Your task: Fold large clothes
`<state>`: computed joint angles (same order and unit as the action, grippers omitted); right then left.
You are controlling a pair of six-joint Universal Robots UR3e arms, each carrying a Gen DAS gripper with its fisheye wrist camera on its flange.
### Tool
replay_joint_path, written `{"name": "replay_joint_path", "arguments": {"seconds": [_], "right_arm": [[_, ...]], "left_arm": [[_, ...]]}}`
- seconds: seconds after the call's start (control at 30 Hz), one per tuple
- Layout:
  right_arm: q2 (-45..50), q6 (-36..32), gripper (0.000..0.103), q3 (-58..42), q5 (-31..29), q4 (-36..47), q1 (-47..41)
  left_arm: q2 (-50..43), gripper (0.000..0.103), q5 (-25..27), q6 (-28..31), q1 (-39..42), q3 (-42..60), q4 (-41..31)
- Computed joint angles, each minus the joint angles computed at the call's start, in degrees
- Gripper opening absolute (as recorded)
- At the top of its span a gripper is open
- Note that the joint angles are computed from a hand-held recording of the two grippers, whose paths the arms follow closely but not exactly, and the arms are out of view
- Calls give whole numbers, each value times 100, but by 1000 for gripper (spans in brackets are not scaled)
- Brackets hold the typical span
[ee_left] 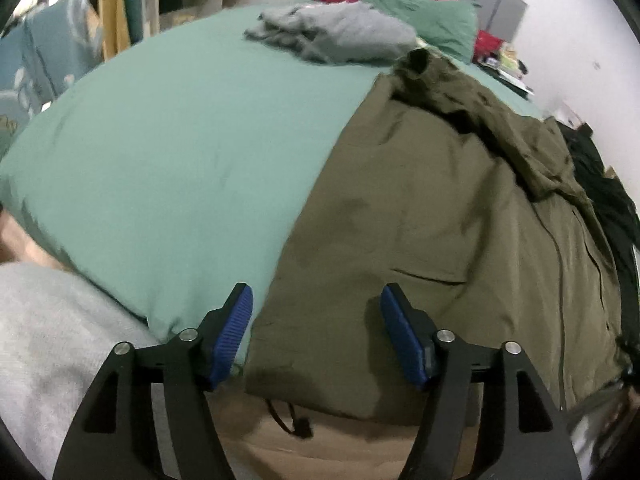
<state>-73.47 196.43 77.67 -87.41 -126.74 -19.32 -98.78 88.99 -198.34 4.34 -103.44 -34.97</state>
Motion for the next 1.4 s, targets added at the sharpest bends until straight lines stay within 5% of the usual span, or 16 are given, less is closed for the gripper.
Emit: {"name": "replay_joint_path", "arguments": {"seconds": [0.13, 0.2, 0.3, 0.37, 0.43, 0.47, 0.83, 1.03, 1.4], "right_arm": [[35, -459, 66, 21, 780, 44, -80], [44, -550, 52, 7, 537, 32, 43], [-173, -454, 25, 250, 925, -25, -271], [-389, -522, 8, 507, 1449, -141, -530], [-568, -650, 7, 653, 1632, -283, -528], [-698, -760, 7, 703, 1731, -378, -523], [-1833, -1219, 7, 563, 3017, 135, -1299], [-2060, -1506, 7, 78, 3089, 482, -1319], [-2889, -1985, 7, -768, 4391, 1936, -2532]], "left_arm": [[-311, 83, 214, 177, -250, 335, -268], [-398, 83, 330, 222, -382, 523, -500], [-376, 80, 164, 452, -405, 642, -758], [-303, 47, 196, 455, -425, 633, -819], [-154, 17, 199, 393, -329, 547, -888], [54, 10, -306, 443, -62, 324, -810], [1424, 8, -850, 1048, 213, 197, -1138], [1991, 8, -1397, 1196, 623, 483, -1799], [2905, 8, -2953, 1666, 1959, 2014, -3858]]}}
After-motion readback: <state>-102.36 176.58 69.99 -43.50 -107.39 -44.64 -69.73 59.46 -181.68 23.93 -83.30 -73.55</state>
